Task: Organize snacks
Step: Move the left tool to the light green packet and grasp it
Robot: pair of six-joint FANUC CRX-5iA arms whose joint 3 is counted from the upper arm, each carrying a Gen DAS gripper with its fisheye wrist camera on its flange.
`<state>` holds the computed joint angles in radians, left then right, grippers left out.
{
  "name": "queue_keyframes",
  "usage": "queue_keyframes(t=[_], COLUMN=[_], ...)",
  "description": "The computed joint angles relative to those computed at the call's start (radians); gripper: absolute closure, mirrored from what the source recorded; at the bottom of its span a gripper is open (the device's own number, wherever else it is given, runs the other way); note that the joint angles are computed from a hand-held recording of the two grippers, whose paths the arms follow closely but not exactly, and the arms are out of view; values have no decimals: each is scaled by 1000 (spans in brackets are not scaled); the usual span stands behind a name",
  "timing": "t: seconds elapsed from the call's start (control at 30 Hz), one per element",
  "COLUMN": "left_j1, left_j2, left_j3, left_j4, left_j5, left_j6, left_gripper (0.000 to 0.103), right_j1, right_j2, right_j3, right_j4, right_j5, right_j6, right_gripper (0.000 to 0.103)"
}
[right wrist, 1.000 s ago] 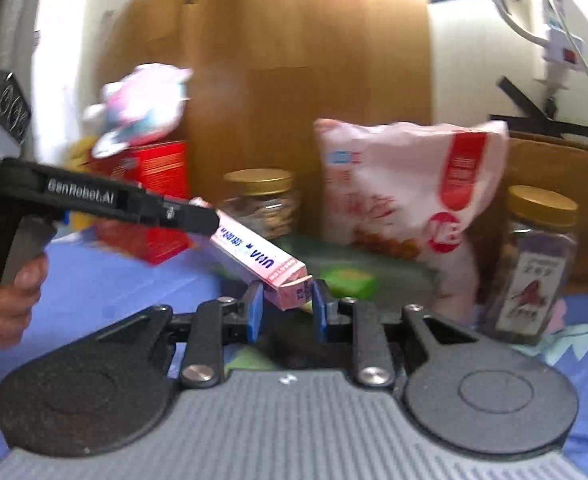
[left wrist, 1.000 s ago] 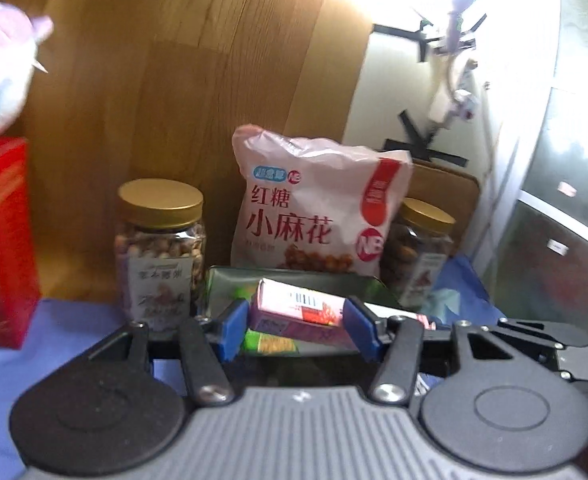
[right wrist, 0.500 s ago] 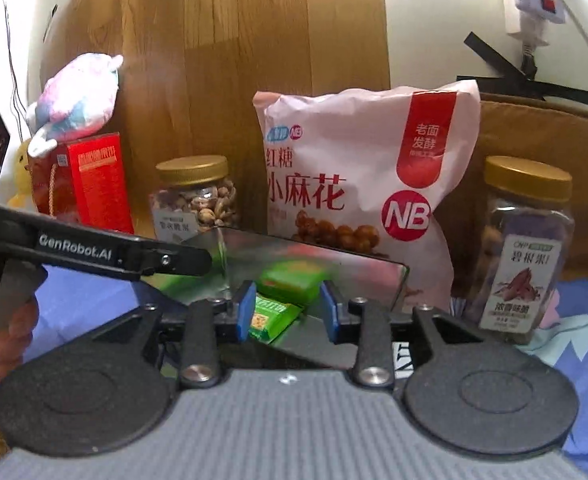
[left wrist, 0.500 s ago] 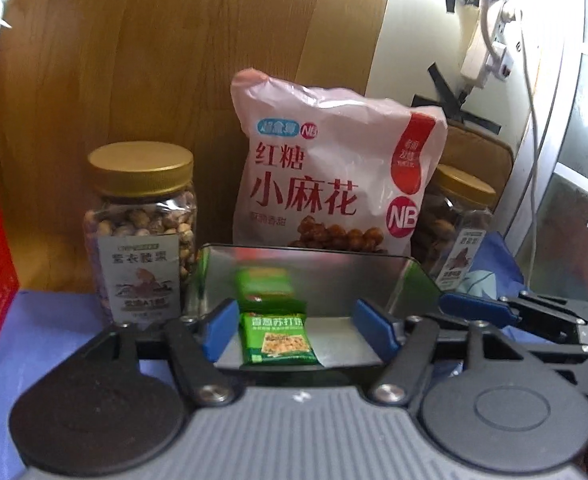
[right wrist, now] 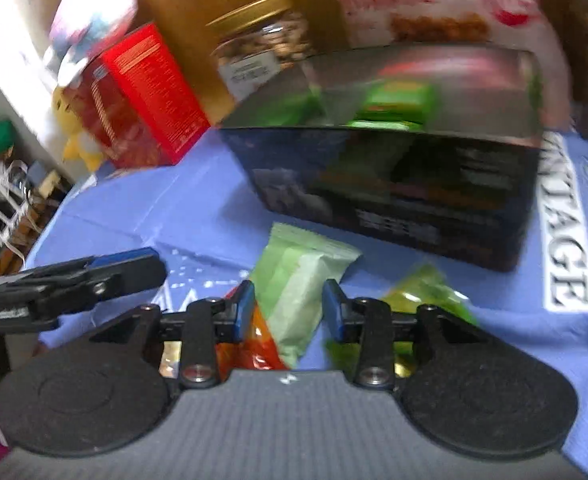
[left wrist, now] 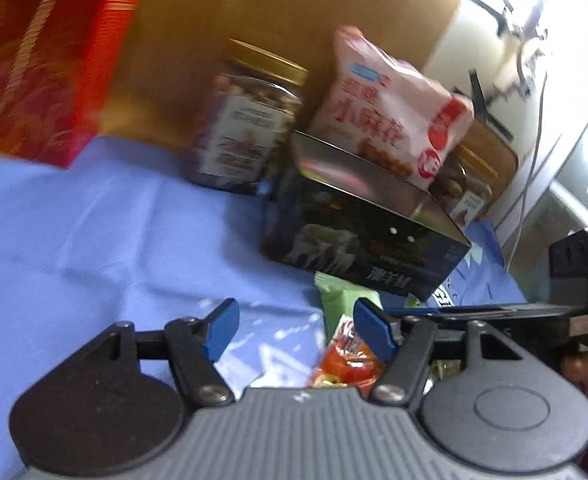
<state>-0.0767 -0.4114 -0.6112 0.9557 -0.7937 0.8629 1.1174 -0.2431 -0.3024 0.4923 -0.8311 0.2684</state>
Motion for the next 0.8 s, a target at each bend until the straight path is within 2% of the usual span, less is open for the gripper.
queue_keyframes(t=[0.07, 0.17, 0.27, 0.4, 0.5, 0.57, 0.67, 0.8], left_j1=[48, 123, 175, 192, 155, 133, 120, 104], left_j2=[-39, -91, -139, -187, -201, -200, -202, -197], left_j3=[-31, -57, -57, -32, 0, 13, 10, 21], left_j4=[22, 11, -73, -240, -391, -453, -474, -521], left_j5=[-14, -38, -35, -10, 21, 29, 33, 32], left_j6=[-10, 8, 63, 139, 209, 241, 246, 277], left_gripper=[39, 38, 37, 38, 37, 37, 37, 37], right_j1=[12, 68, 120, 195, 245, 274, 320, 378], right_j2=[39, 96, 135, 164, 137, 93, 46, -32], right_j3=[43, 87, 112, 112, 63, 15, -38, -109], right_j4=[-28, -7, -6, 87, 165, 197, 233, 307], right_j5=[7, 12, 46, 27, -22, -58, -144, -249], right_j6=[67, 154, 251, 314, 268, 214, 148, -24], right_gripper=[62, 61, 55, 46, 43, 41, 41, 39])
